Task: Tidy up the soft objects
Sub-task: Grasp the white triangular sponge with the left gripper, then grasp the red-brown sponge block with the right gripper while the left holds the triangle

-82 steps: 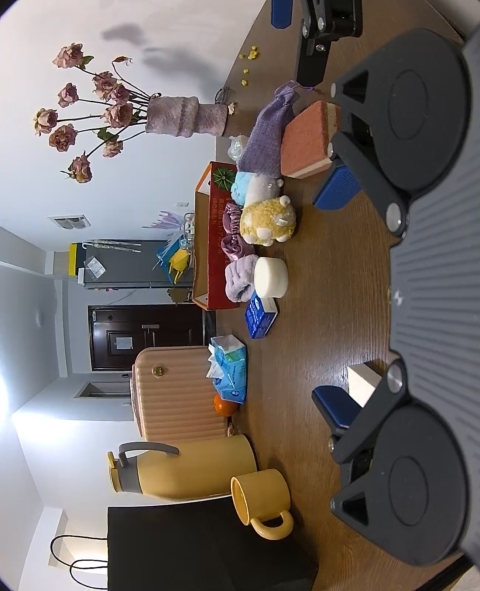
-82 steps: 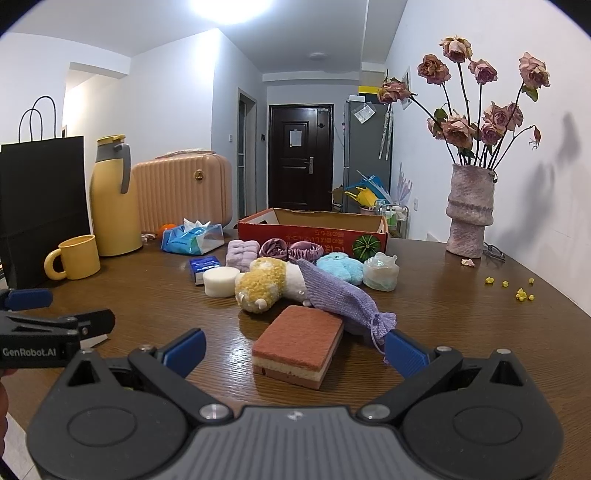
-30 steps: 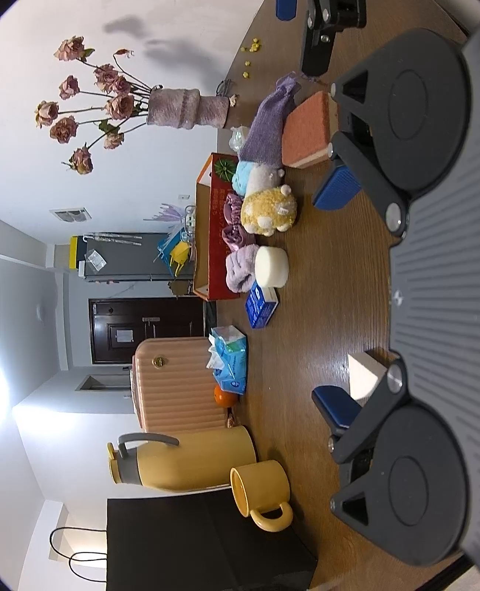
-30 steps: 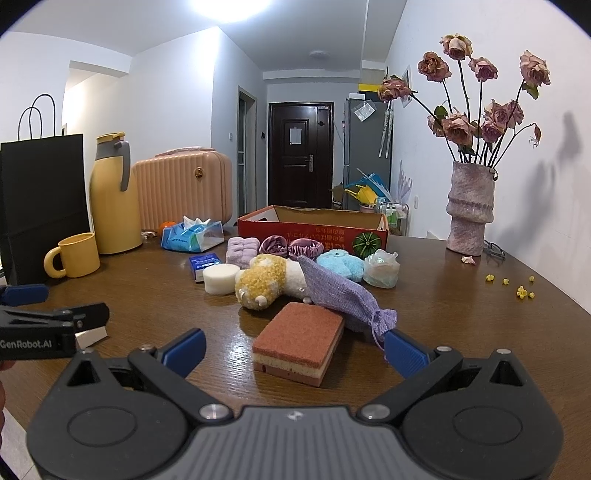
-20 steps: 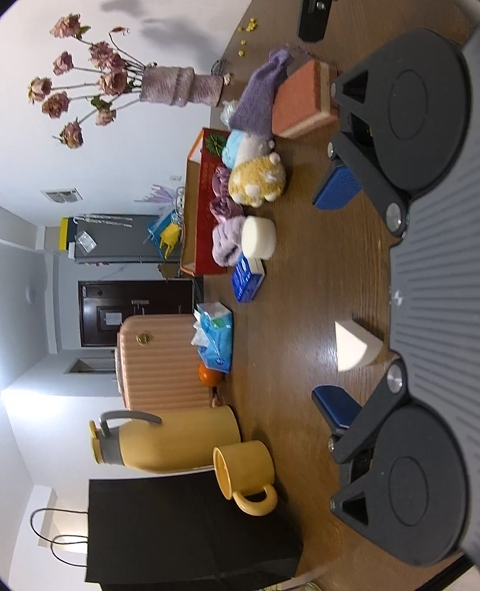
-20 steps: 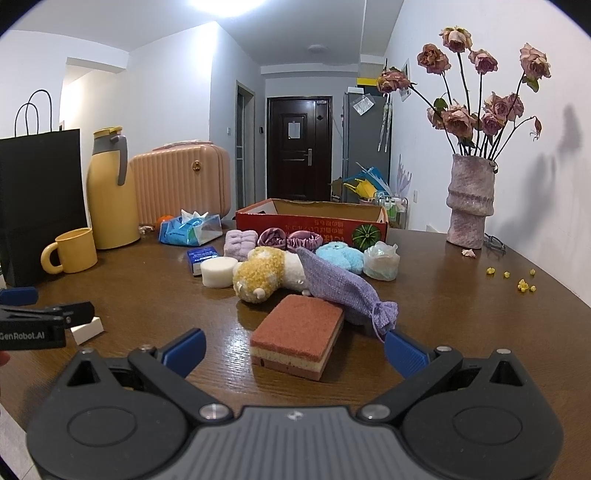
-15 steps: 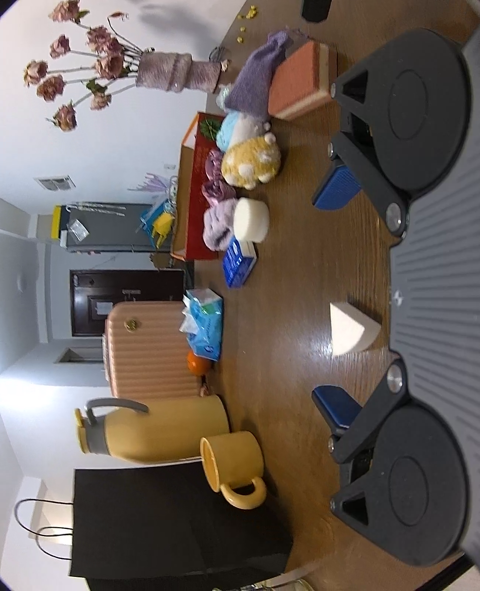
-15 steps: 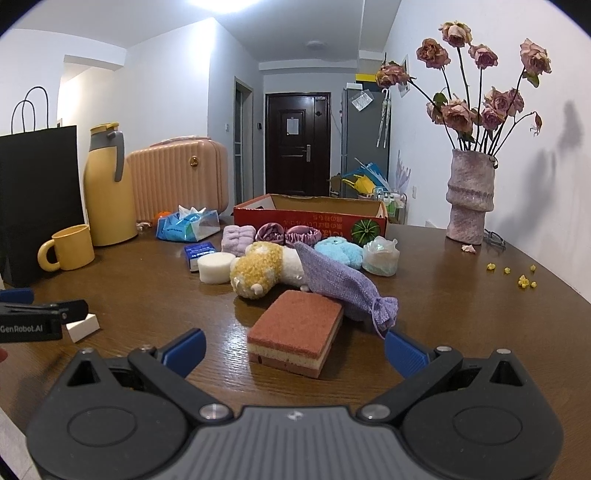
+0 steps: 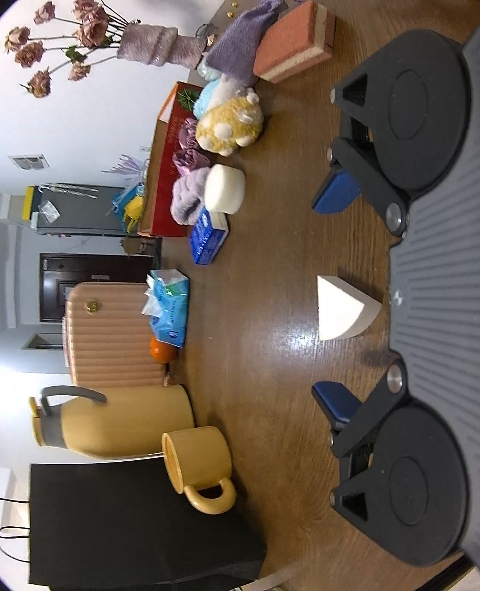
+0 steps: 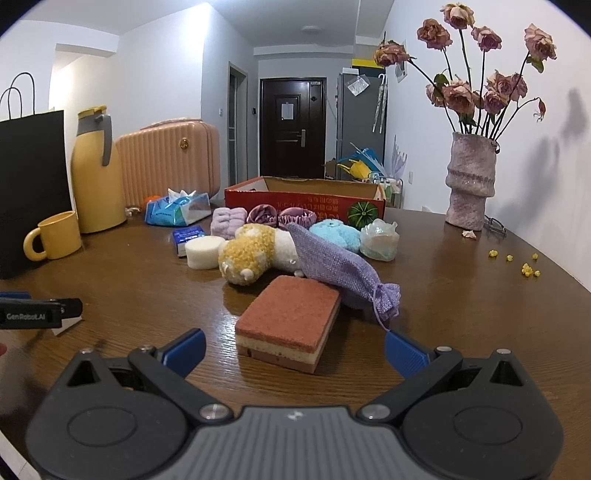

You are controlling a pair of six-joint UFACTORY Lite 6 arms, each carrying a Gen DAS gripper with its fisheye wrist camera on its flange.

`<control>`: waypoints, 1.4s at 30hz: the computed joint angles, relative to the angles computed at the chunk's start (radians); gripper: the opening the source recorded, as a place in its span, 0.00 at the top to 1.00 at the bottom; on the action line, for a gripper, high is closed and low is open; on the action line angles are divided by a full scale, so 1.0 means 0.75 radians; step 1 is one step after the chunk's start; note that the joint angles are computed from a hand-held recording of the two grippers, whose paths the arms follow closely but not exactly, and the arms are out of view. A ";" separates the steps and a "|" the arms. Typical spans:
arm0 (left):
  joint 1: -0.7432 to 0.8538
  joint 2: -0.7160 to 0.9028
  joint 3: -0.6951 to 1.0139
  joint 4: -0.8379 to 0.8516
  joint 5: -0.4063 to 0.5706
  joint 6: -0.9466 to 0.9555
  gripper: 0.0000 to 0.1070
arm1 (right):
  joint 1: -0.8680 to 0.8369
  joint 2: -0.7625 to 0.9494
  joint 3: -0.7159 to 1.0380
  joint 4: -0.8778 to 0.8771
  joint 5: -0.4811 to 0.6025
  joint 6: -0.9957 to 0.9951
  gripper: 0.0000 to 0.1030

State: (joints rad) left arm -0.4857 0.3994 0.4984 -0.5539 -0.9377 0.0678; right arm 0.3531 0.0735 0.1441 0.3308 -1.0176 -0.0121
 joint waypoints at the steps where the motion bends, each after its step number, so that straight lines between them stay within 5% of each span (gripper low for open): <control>1: 0.013 0.012 0.014 0.012 0.017 -0.005 0.17 | -0.007 0.015 0.010 -0.008 -0.003 0.002 0.00; 10: 0.096 0.052 0.064 0.159 0.094 -0.070 0.63 | -0.034 0.100 0.080 -0.034 0.005 0.004 0.00; 13: 0.105 0.052 0.062 0.192 0.085 -0.093 0.67 | -0.039 0.118 0.097 -0.043 0.011 0.003 0.00; 27: 0.059 -0.001 0.026 0.151 0.015 -0.067 0.68 | -0.043 0.189 0.210 -0.061 0.085 -0.024 0.00; 42: -0.004 -0.060 0.017 0.121 -0.025 -0.026 0.68 | -0.054 0.364 0.528 -0.039 0.335 -0.092 0.00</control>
